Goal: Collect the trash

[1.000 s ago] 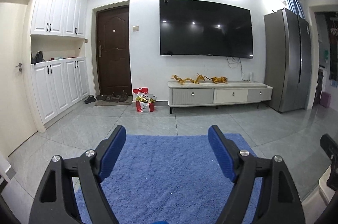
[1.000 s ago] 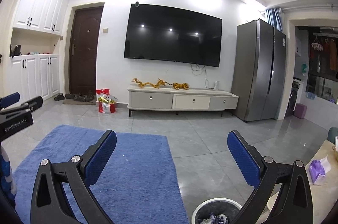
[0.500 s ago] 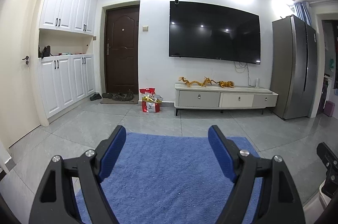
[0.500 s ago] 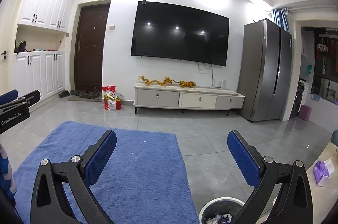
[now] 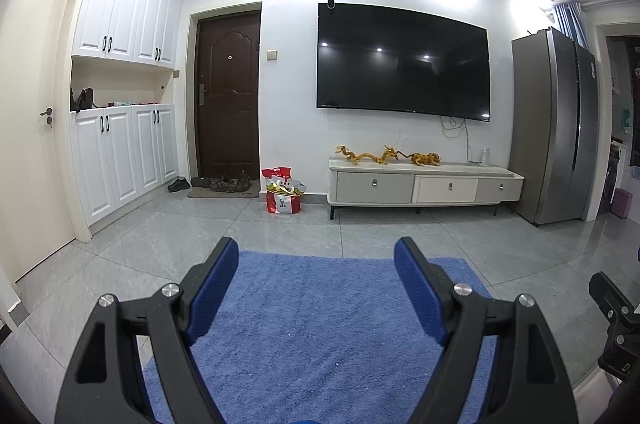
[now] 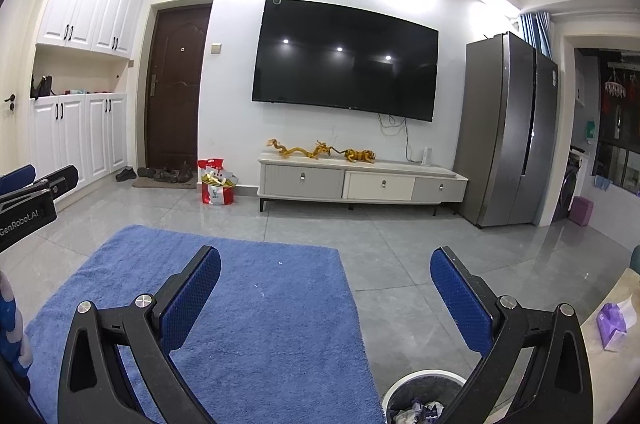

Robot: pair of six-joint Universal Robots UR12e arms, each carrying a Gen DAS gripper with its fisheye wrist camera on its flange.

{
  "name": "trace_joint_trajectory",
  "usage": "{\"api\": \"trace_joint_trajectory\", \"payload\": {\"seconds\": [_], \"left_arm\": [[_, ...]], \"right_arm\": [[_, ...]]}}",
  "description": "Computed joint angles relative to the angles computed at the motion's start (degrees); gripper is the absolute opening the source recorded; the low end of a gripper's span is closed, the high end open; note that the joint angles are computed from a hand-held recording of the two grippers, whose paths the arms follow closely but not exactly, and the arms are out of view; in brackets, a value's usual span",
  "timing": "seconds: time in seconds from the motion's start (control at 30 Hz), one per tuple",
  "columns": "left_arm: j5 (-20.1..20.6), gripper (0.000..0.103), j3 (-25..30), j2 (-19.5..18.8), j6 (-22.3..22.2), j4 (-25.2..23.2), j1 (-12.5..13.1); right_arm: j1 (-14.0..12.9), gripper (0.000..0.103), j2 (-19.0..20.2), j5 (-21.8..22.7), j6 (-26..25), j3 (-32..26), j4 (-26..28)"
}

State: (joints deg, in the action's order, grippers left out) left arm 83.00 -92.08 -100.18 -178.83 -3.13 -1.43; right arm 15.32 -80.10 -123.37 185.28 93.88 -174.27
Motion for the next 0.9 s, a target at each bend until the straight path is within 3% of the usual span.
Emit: {"api": "trace_joint_trajectory", "payload": {"seconds": [0.9], "left_arm": [[-0.34, 0.079, -0.13, 0.1, 0.98, 0.16, -0.02]], "right_arm": [[-0.44, 0.103, -0.23, -0.21, 2.82, 0.56, 1.29]]}}
